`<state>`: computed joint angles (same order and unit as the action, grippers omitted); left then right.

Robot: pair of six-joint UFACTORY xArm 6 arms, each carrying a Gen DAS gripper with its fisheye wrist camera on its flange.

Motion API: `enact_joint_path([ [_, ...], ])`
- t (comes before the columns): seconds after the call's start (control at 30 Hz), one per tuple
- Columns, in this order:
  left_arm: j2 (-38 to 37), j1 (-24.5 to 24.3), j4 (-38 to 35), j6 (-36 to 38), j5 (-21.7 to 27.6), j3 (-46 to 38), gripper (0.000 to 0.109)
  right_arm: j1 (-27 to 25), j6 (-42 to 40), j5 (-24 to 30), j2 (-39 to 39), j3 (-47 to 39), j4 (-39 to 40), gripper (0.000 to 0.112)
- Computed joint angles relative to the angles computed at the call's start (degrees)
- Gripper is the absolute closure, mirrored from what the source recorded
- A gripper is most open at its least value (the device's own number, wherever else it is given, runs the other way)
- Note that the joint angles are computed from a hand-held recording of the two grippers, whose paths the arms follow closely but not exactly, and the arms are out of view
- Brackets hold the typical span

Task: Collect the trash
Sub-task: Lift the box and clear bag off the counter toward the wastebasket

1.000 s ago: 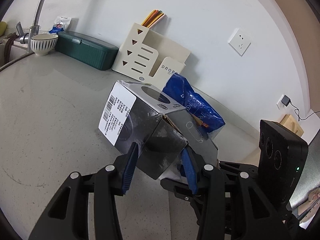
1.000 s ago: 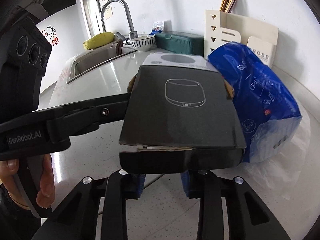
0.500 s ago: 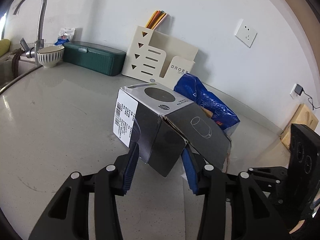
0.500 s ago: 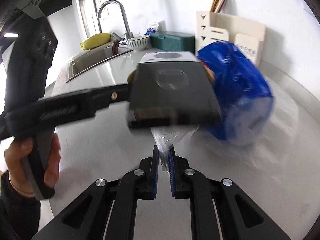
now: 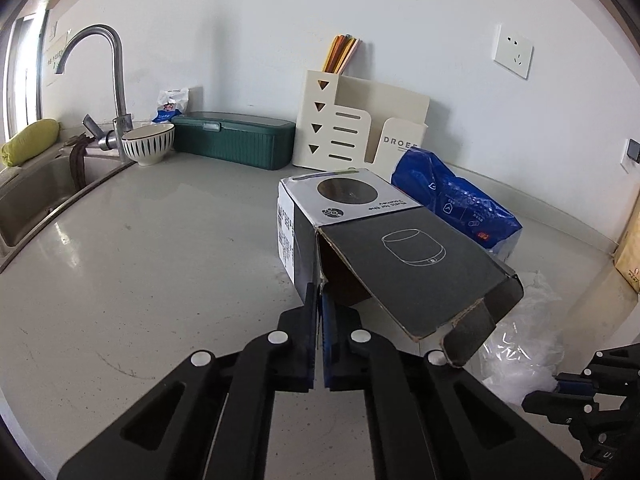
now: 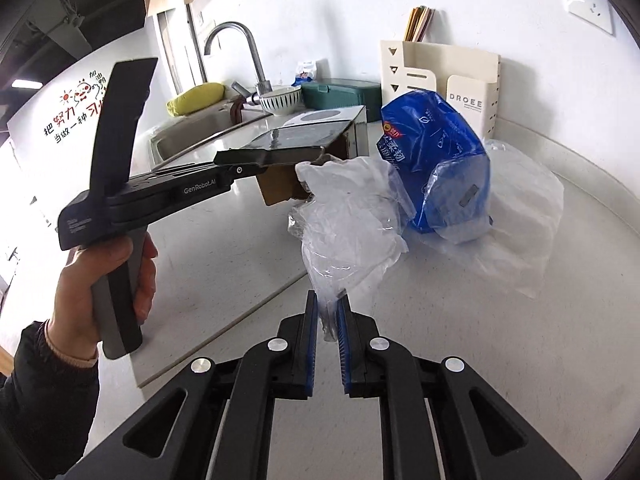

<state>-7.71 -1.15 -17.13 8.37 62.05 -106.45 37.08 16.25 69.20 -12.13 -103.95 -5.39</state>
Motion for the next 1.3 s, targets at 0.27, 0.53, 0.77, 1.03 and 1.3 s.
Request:
enact_joint_path([
  [0.27, -1.8, 3.0, -1.7, -0.6, 1.5, 0.3, 0.106, 2.1, 3.4, -0.3, -5.4, 3.5, -2.4, 0.099],
  [0.53, -6.7, 7.3, -5.4, 1.8, 4.2, 1.1, 0.106, 7.6, 9.2, 1.9, -9.8, 5.2, -8.4, 0.099],
  [0.77, -11.4, 11.3, -9.6, 5.5, 6.8, 3.6, 0.106, 15.3, 16.9, 4.4, -11.5, 5.2, -15.5, 0.099],
  [1.03, -17.0, 18.9, -16.6, 11.3, 12.3, 6.0, 0.106, 27.0, 24.4, 8.9, -10.8, 4.0, -24.6, 0.099],
  [1.3, -23.6, 31.6, -25.2, 16.8, 20.1, 9.6, 0.106, 35.9, 29.4, 10.7, -10.3, 5.1, -29.2, 0.099],
])
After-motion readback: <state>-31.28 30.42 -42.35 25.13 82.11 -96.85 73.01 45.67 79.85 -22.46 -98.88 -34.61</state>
